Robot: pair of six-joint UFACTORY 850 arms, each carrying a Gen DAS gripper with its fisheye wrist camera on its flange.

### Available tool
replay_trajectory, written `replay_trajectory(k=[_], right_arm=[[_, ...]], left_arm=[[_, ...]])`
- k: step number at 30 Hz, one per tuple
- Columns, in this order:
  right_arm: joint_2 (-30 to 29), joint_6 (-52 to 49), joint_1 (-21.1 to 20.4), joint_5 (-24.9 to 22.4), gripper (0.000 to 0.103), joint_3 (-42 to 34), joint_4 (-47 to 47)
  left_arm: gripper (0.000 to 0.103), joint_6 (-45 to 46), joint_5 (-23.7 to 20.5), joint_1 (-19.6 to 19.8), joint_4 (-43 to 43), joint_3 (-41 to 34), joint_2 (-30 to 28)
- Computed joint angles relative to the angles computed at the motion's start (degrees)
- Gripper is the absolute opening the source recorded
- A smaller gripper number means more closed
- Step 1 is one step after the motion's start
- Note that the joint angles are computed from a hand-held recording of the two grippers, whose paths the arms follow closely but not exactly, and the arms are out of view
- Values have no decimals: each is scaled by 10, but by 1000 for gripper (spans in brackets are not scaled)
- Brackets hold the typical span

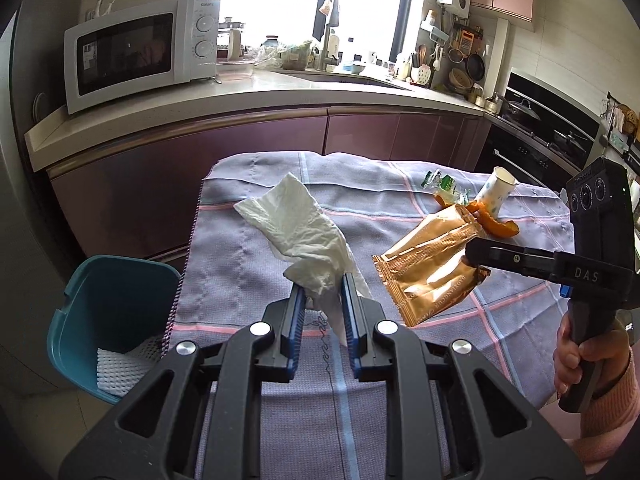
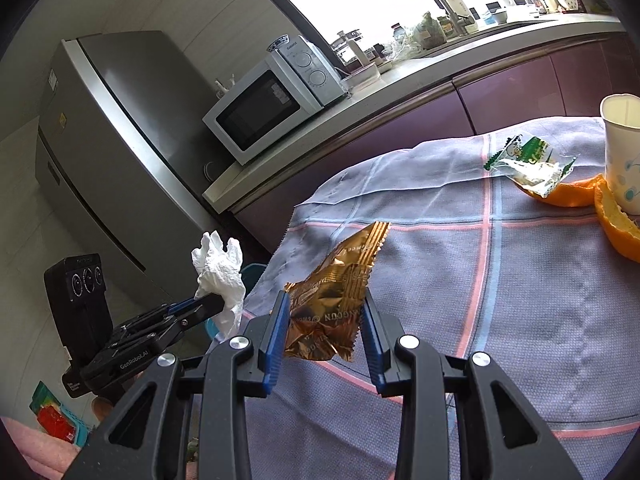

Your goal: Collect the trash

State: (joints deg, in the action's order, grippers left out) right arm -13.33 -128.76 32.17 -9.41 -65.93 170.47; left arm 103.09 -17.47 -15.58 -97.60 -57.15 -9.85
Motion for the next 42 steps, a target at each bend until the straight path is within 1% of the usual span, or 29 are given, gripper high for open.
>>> replay_trajectory(k=[9,19,27,42], right_arm=[[-24,72,9,8,33,-34,-83],[-54,187,14,9,33,-74,-207],[-84,313,17,6,33,-113,-339],[-134,502,20,-4,33,-184,-550]], left_arm=[[19,-3,1,17,0,9,8],[19,8,4,36,-12,18,16],[19,21,7,52,-26,25,24],[19,34,15,78,-44,31,30]])
